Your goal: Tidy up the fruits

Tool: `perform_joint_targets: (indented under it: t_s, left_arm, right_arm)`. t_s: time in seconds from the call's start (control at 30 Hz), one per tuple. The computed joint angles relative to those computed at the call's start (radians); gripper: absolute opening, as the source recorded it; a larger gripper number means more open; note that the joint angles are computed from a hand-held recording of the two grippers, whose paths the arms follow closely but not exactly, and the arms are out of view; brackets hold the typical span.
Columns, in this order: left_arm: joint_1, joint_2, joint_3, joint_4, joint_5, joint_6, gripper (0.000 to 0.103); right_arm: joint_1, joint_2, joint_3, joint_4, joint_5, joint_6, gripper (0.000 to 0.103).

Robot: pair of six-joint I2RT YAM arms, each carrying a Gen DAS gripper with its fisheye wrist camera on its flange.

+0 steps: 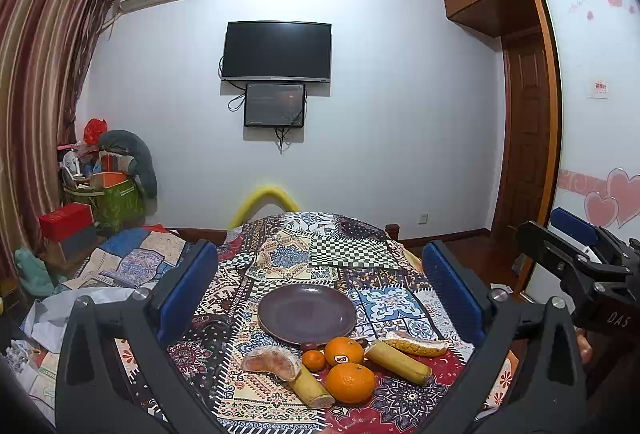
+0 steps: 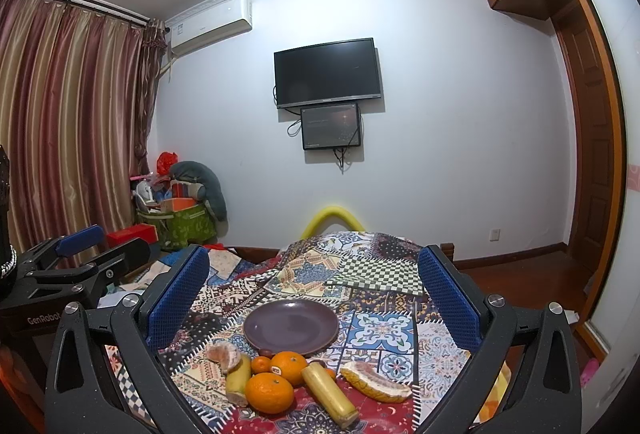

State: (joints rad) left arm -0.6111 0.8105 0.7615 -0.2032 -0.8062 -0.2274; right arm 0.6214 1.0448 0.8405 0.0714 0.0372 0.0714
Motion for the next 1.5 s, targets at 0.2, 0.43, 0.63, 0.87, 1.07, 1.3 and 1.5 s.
perform_joint_targets:
  t_s: [0.2,0.43,0.63,0.87,1.07,1.3,1.5]
  left_arm:
    - [-0.001,0.001,-0.004,0.006,0.001,0.001,0.103]
    - [-0.005,0.004,-0.003,0.008,-0.003,0.001,0.103]
    - [-0.005,0.003,-0.001,0.005,-0.001,-0.003,0.103]
    - [0.003,0.002,0.004,-0.002,0.009,-0.007,0.103]
    - [0.019,0.004,-0.002,0.004,0.022,-0.003,0.103]
    - [0.079,0.015,-0.017,0.012,0.083,-0.008,0.103]
    - [0.197,0.069,-0.032,0.013,0.191,-0.028,0.103]
  right_arm:
    - [-0.003,0.001,-0.001,0.006,-0.003,-0.004,0.103]
    - [-0.004,0.001,-0.004,0.010,-0.004,-0.005,0.103]
    - [-0.006,0.005,-0.004,0.013,-0.006,-0.007,0.103]
    - [-0.005,0.009,-0.004,0.012,-0.007,-0.007,0.103]
    - [-0.003,0.011,-0.002,0.010,-0.001,-0.008,0.103]
    - [-0.003,0.036,0.006,0.002,0.008,-0.009,0.103]
    - [-0.018,0.111,0.027,-0.003,0.045,-0.016,0.103]
